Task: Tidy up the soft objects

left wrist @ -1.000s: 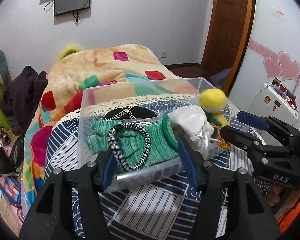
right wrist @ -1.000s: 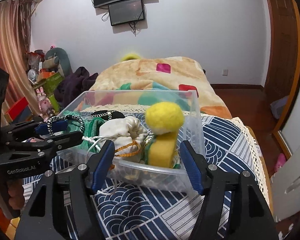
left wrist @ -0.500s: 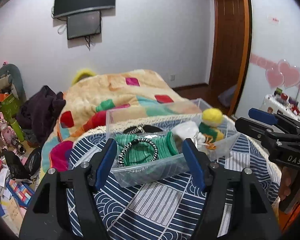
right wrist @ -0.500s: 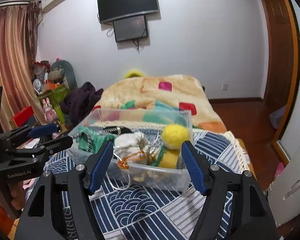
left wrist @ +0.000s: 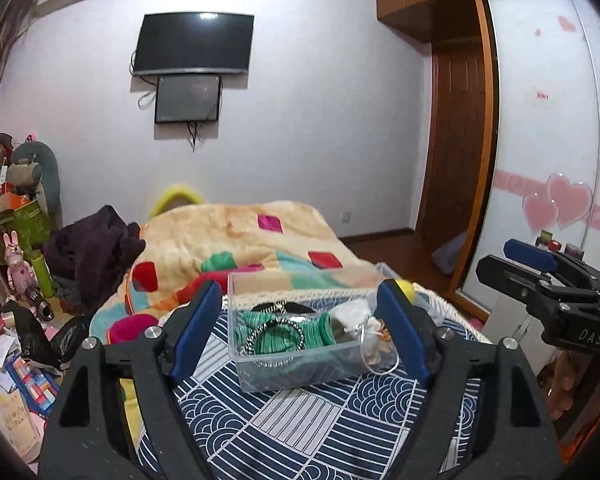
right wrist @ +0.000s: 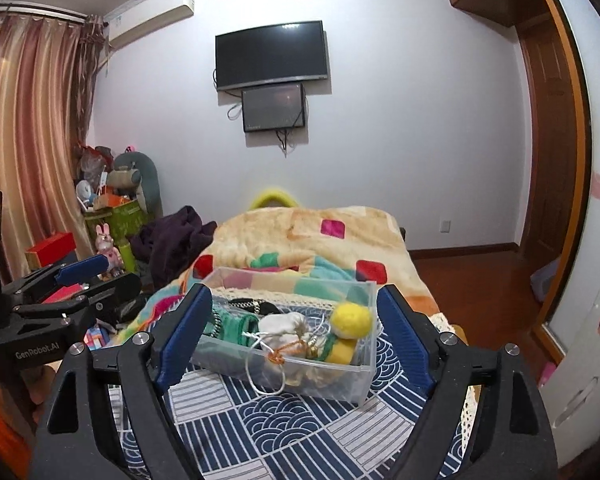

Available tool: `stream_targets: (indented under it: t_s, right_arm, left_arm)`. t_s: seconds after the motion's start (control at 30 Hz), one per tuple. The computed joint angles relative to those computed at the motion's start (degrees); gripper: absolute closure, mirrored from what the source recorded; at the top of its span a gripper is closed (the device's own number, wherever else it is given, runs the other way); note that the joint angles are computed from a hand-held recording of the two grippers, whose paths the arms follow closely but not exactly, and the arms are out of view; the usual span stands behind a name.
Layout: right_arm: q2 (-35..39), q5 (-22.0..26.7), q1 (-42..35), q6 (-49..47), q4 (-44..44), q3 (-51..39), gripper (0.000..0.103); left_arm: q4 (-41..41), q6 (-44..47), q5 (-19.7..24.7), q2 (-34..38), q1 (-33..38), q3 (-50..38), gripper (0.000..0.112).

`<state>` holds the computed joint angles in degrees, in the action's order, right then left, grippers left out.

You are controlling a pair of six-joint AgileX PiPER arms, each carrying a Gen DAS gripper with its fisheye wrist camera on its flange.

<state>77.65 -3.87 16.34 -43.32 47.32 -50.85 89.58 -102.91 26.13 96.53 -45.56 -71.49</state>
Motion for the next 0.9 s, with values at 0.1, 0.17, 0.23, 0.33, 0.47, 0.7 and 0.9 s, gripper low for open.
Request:
stream_targets:
  t_s: [0.1, 0.17, 0.23, 0.33, 0.47, 0.7, 0.9]
  right_arm:
    - [-1.0, -1.1, 0.6, -0.5, 0.8, 0.5, 0.014]
    - [-1.6, -2.0, 0.9, 3.4, -2.8, 1.1, 0.005]
    - [-2.5, -2.9, 1.2, 6.5, -5.5, 1.9, 0.003]
    - [-3.5, -3.4, 1.6, 7.2, -6.1, 2.5, 0.002]
    - [-4.7, -4.1, 2.0, 9.0, -7.7, 3.6, 0.002]
    - [-5.3, -4.6, 2.2, 11.0, -9.6, 4.2, 0.002]
    - [-5.4, -4.5, 1.8, 13.6, -12.2, 4.5, 0.002]
  left_arm:
    - [3.3, -3.1, 1.4, -1.3, -0.8, 1.1, 0.026]
    - [5.1, -4.9, 2.3, -2.2, -1.4, 2.0, 0.023]
    - [6.4, -6.4, 2.9, -3.2, -1.8, 2.7, 0.022]
    - [7.2, -7.2, 3.7, -4.0, -2.3, 3.2, 0.020]
    - [8.1, -8.2, 4.1, -4.8, -2.5, 3.8, 0.018]
    - [8.3, -8.4, 4.7, -4.8, -3.2, 4.1, 0.017]
    - [8.0, -8.0, 5.4, -4.8, -3.8, 4.1, 0.015]
